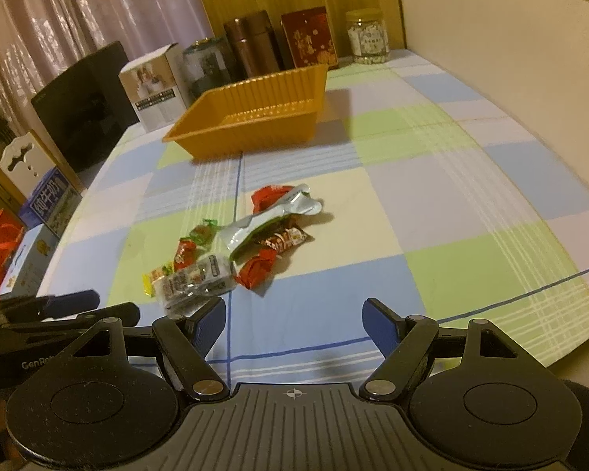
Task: Organize snacks
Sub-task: 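Withdraw both tools from the tray back toward the remaining snacks, then grasp the clear nut snack packet with the left tool while the right tool grasps a red candy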
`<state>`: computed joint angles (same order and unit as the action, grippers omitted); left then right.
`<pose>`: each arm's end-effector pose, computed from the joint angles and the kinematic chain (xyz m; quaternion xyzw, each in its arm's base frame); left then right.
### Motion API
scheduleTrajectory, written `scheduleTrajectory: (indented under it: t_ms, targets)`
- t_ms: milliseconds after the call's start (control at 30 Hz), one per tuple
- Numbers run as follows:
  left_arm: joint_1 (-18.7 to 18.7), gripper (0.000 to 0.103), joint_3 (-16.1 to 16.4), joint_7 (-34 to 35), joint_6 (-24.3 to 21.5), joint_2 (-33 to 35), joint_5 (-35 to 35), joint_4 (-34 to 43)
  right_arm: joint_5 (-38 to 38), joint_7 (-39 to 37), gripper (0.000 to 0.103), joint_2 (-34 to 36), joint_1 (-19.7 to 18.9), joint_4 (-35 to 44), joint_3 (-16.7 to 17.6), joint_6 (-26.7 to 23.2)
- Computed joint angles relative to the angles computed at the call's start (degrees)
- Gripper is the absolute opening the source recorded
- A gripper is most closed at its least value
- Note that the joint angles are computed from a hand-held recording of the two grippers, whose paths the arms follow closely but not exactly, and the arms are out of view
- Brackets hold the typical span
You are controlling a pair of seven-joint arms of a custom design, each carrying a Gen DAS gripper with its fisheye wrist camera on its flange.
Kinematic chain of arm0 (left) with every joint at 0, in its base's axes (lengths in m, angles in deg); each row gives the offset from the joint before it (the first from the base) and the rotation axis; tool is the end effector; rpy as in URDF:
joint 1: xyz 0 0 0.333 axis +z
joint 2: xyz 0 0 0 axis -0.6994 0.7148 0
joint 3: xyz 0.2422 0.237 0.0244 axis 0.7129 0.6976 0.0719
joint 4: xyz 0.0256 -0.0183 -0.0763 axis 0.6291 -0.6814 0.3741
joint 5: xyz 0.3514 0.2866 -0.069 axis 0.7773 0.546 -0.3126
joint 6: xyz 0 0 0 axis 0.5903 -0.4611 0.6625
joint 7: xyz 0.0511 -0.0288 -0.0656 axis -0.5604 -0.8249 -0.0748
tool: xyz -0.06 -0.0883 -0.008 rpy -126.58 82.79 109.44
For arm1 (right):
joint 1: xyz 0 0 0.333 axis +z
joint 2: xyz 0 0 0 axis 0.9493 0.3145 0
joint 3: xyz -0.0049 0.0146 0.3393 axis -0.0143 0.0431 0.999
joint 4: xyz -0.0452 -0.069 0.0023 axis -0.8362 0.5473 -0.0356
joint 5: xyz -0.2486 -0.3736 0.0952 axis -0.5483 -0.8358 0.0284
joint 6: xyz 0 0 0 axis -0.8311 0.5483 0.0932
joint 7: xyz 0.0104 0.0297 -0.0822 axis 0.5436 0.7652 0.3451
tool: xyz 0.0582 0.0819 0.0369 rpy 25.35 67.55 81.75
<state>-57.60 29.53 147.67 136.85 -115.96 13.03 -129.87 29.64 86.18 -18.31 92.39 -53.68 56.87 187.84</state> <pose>0.4581 -0.0366 0.4644 -0.6070 0.7028 -0.3004 0.2177 0.4720 0.2075 0.4833 -0.6910 0.6175 -0.1091 0.3595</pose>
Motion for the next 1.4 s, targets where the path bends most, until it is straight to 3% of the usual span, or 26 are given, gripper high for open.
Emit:
scheduleTrajectory:
  t_ms: [133, 333, 500, 700, 800, 867, 1000, 1100, 1200, 1400]
  targets:
    - [-4.0, 0.056, 4.0, 7.4, 0.5, 3.8, -1.6, 2.4, 0.2, 0.1, 0.072, 1.7, 0.2, 0.8, -0.1, 0.6]
    - [-7.2, 0.054, 6.7, 18.3, -0.8, 9.7, -8.2, 7.2, -0.8, 1.0, 0.071, 4.1, -0.7, 2.2, 0.4, 1.2]
    - [-8.2, 0.049, 7.3, 27.6, -3.3, 13.4, -14.3, 10.6, -1.7, 2.2, 0.071, 5.7, -1.2, 3.0, 0.7, 1.0]
    - [-5.4, 0.047, 3.9, 32.7, -4.2, 16.7, -17.3, 12.6, -2.5, 3.2, 0.068, 7.2, -1.6, 3.9, 0.6, 0.9]
    - [-3.0, 0.044, 1.3, 31.9, -4.5, 17.0, -17.9, 12.8, -2.6, 3.8, 0.067, 7.9, -1.7, 4.4, 0.6, 0.8]
    - [-0.2, 0.038, -1.4, 27.4, -5.2, 16.8, -17.1, 12.8, -2.3, 3.7, 0.067, 8.3, -1.5, 4.7, 0.5, 0.7]
    - [5.2, 0.037, -6.9, 15.5, -5.2, 15.1, -13.4, 11.2, -1.7, 3.5, 0.066, 9.3, -1.0, 5.6, 0.4, 1.0]
    - [6.3, 0.037, -8.4, 8.9, -3.0, 13.3, -10.3, 8.8, -0.8, 2.6, 0.066, 10.3, -0.5, 6.5, 0.2, 1.3]
    - [4.1, 0.037, -6.7, 7.0, -0.6, 12.1, -10.3, 6.8, 0.4, 1.5, 0.065, 11.4, 0.1, 7.4, 0.1, 1.7]
    - [-4.0, 0.04, 0.9, 18.4, 1.7, 13.4, -15.6, 7.0, 3.8, -1.9, 0.054, 13.8, 1.3, 9.4, -0.1, 1.9]
